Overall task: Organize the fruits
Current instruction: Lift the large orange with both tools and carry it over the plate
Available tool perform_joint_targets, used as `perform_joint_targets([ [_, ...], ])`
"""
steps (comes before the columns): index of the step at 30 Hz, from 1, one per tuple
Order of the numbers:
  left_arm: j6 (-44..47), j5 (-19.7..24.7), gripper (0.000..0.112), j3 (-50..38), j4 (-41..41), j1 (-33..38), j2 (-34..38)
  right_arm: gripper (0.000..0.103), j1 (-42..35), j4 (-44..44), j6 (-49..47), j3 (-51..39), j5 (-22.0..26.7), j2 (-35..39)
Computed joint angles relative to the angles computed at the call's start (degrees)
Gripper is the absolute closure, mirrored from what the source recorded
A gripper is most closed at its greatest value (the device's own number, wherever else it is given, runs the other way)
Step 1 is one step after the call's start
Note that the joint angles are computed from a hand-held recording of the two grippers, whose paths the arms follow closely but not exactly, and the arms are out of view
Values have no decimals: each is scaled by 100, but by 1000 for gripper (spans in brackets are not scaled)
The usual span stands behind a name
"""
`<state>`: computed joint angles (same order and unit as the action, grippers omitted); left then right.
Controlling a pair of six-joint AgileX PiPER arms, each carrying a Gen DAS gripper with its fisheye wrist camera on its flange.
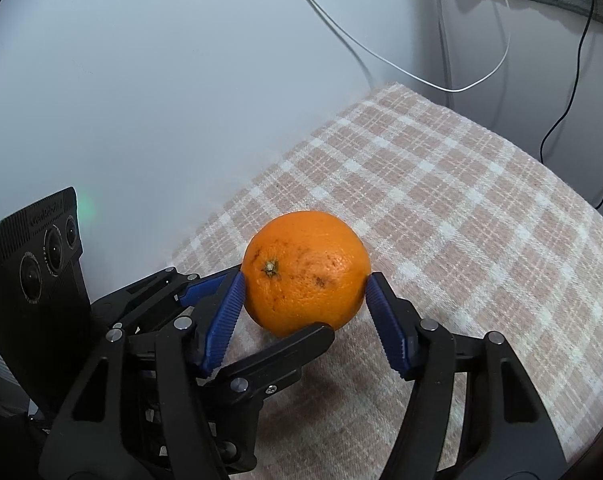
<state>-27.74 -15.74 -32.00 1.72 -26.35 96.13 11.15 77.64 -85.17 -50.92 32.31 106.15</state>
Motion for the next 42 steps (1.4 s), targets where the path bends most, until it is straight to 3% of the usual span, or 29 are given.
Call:
perform_joint_targets([
  [9, 1297, 93, 44, -48, -1507, -673, -345, 38, -507, 173, -390, 724, 167, -789],
  [17, 2819, 75, 44, -314, -3283, -1550, -435, 38, -1511, 56, -714, 1455, 616, -1614],
  [30, 5435, 16, 44, -1234, -6027, -2840, -143, 38, -3870, -750, -1108, 2033, 1828, -2451],
  [37, 6397, 7, 44, -1826, -6938, -3424, 188, 38, -5611, -1357, -1469, 2048, 2732, -2546],
  [42, 6960, 136, 44, -2361, -7417, -3735, 558, 38, -6666, -1697, -1761, 1943, 3127, -2353],
])
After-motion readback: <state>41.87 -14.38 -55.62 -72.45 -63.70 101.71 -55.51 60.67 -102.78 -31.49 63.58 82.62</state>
